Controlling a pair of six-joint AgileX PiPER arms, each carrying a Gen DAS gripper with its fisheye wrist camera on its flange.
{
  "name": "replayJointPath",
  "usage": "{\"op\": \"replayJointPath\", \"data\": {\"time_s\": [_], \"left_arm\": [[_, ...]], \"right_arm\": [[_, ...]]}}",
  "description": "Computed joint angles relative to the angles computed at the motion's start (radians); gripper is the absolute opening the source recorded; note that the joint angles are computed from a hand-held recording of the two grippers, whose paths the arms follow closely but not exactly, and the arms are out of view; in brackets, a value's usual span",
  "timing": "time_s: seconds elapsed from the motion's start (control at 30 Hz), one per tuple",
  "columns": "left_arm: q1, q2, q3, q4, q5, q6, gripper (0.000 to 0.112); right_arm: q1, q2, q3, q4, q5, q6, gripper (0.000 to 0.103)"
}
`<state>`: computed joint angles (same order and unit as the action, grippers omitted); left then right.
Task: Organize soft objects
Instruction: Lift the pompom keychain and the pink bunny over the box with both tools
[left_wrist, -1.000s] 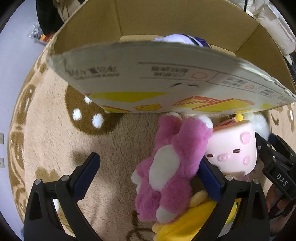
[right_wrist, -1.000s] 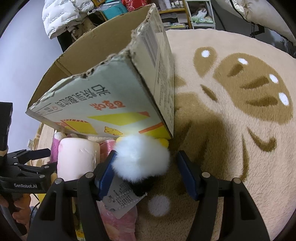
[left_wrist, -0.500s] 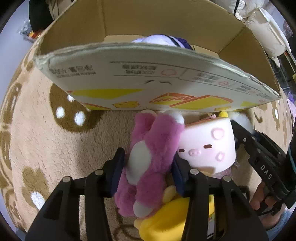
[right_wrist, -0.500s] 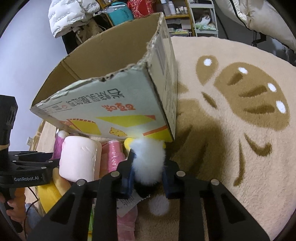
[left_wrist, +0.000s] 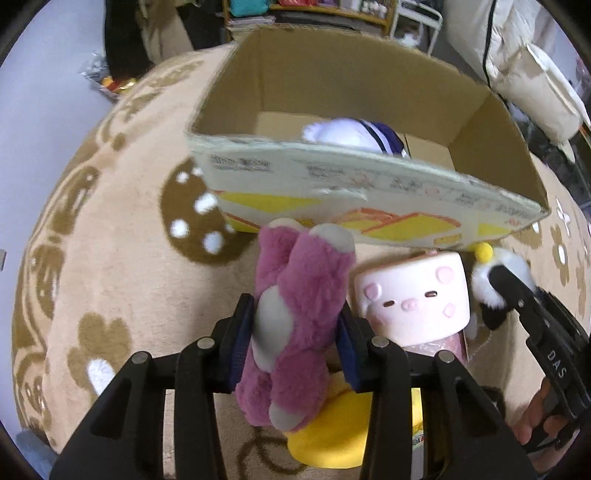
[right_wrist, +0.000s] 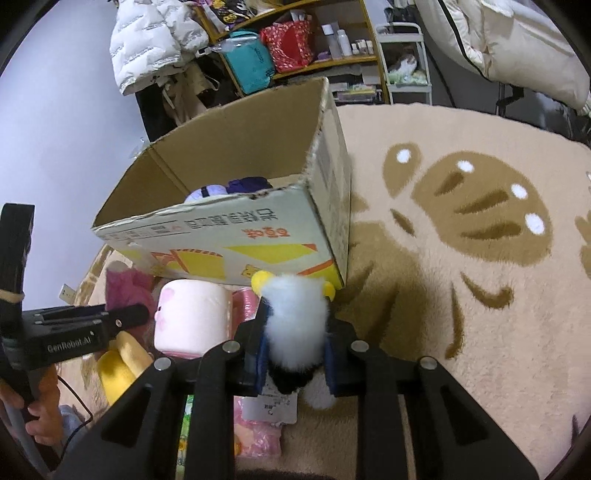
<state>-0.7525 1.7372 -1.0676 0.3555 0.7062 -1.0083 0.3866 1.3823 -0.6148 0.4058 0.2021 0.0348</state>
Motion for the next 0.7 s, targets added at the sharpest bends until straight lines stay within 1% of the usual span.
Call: {"op": "replayJointPath", "data": {"time_s": [0.07,0.17,0.23,0.27,0.33,0.4,0.5,0.57,0.7], "left_arm": [[-0.002,-0.023,-0.018,0.024,0.032,-0.034,0.04],[-0.009,-0.075,0.014,0.095,0.039,-0.111,0.04],[-0.015,-0.098,0.023,0.148,0.052,-0.166,0.04],[-0.023,-0.115,0.033,0.181,0.06,-0.201,0.04],[-0.044,-0.142,0.033,0.238,0.102,-0.256,0.04],[-0.068,-0.175,0.034,0.288,0.145,-0.292,0.039],[-0.098,-0.207,0.023,0.344,0.206,-0.322,0.038],[-0.113,-0.233,0.013,0.374,0.235,-0.335,0.038],[-0.129,-0.263,-0.03,0.429,0.272,-0.324,0.038]], "right_arm": [[0.016,-0.018,-0.001,-0.064,-0.002,0.068,0.025],[0.038,-0.058,0.01,-0.158,-0.024,0.167,0.025],[0.052,-0.072,0.004,-0.265,-0.033,0.275,0.025],[0.052,-0.083,0.003,-0.288,-0.034,0.298,0.025],[0.048,-0.104,0.005,-0.292,-0.032,0.301,0.025],[0.053,-0.13,0.003,-0.348,-0.02,0.363,0.025],[0.058,-0.179,0.003,-0.386,-0.004,0.402,0.025],[0.063,-0.214,-0.002,-0.439,0.005,0.455,0.025],[0.072,-0.257,-0.03,-0.497,0.019,0.503,0.025]]}}
